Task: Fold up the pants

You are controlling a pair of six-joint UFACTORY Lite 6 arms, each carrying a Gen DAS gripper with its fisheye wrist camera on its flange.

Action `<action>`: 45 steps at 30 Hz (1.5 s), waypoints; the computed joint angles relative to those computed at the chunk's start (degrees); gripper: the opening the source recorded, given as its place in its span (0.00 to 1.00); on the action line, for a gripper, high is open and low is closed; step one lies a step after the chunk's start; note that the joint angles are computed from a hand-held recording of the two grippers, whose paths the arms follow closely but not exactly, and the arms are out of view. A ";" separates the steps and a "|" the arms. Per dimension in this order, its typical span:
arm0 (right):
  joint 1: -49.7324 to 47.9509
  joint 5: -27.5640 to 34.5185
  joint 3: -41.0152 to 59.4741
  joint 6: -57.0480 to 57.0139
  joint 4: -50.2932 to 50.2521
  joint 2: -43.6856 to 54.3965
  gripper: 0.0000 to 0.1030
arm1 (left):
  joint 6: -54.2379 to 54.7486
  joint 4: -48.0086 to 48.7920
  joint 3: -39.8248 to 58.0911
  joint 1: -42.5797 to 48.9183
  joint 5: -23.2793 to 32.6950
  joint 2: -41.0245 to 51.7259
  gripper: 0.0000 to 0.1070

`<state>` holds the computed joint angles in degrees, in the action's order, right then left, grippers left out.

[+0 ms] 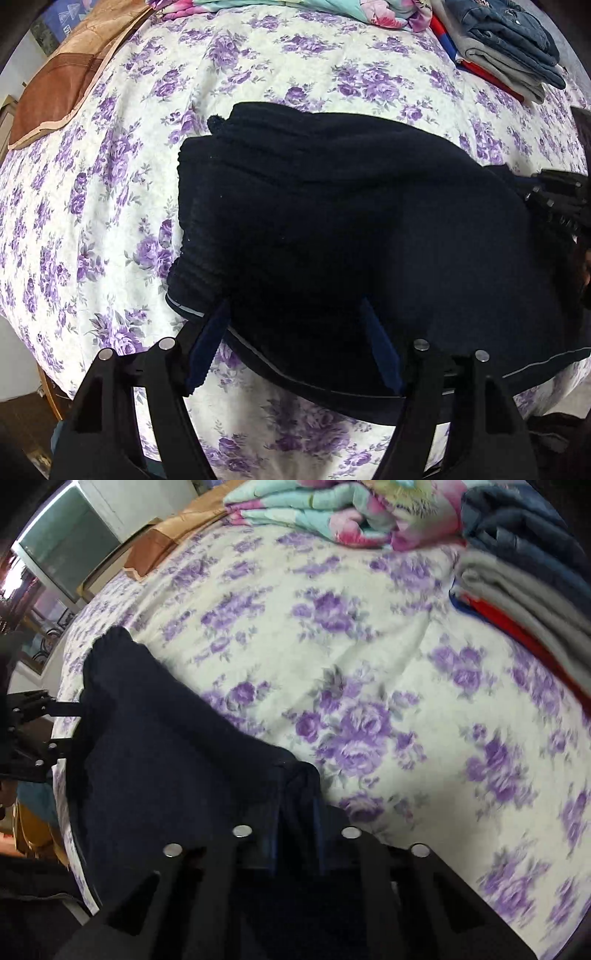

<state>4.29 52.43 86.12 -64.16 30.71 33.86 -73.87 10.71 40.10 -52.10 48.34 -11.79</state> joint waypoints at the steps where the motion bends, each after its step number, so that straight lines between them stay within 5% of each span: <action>1: -1.16 1.00 2.16 0.11 1.72 0.61 0.13 | -0.07 -0.05 -0.42 -0.02 -0.30 -0.28 0.66; 3: -1.00 0.50 3.60 0.78 2.20 1.35 0.13 | -0.02 0.04 -0.81 -0.09 -0.33 -0.42 0.66; 6: 2.35 -8.08 -2.60 -0.51 1.25 0.16 0.17 | 1.01 0.50 0.41 0.97 -1.07 3.13 0.67; 8: 0.86 -5.03 -0.27 1.12 3.42 2.04 0.20 | 2.07 -0.06 1.28 1.38 -0.71 4.13 0.67; 10: -0.79 -1.63 2.76 5.63 1.81 2.21 0.42 | 3.43 -1.45 1.71 2.18 0.28 2.41 0.67; 12: -2.91 -5.15 -1.74 4.92 1.13 -3.82 0.49 | 4.06 -2.36 2.97 3.23 1.56 0.42 0.67; 17: -13.12 -3.88 -10.12 -1.58 1.98 -13.69 0.49 | 1.92 4.63 7.39 1.91 3.15 -3.41 0.80; 19: -18.25 -0.52 -14.50 -4.98 2.05 -16.61 0.61 | 1.64 7.99 8.42 2.59 1.95 -0.77 0.88; 23: -30.71 -8.98 -22.41 -8.78 -3.17 -17.19 0.65 | 7.58 5.43 5.96 10.45 -0.12 10.24 0.89; 26: -42.52 -3.89 -18.34 -10.12 0.59 -14.09 0.58 | 13.22 -1.24 -0.58 17.43 -6.82 5.55 0.92; 31: -57.63 0.69 -14.19 -7.61 4.40 -15.99 0.76 | 13.65 1.82 7.18 15.97 -1.19 5.19 0.90; 38: -75.97 -2.77 0.11 -0.34 -1.55 -6.84 0.76 | 12.27 7.12 16.54 13.46 3.05 11.50 0.90; 45: -86.48 8.10 10.70 5.37 0.24 4.95 0.78 | 5.65 12.78 10.29 11.81 11.18 6.14 0.91</action>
<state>-82.19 60.53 96.81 -58.79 30.96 38.82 -68.22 23.49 50.39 -40.29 59.52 -5.66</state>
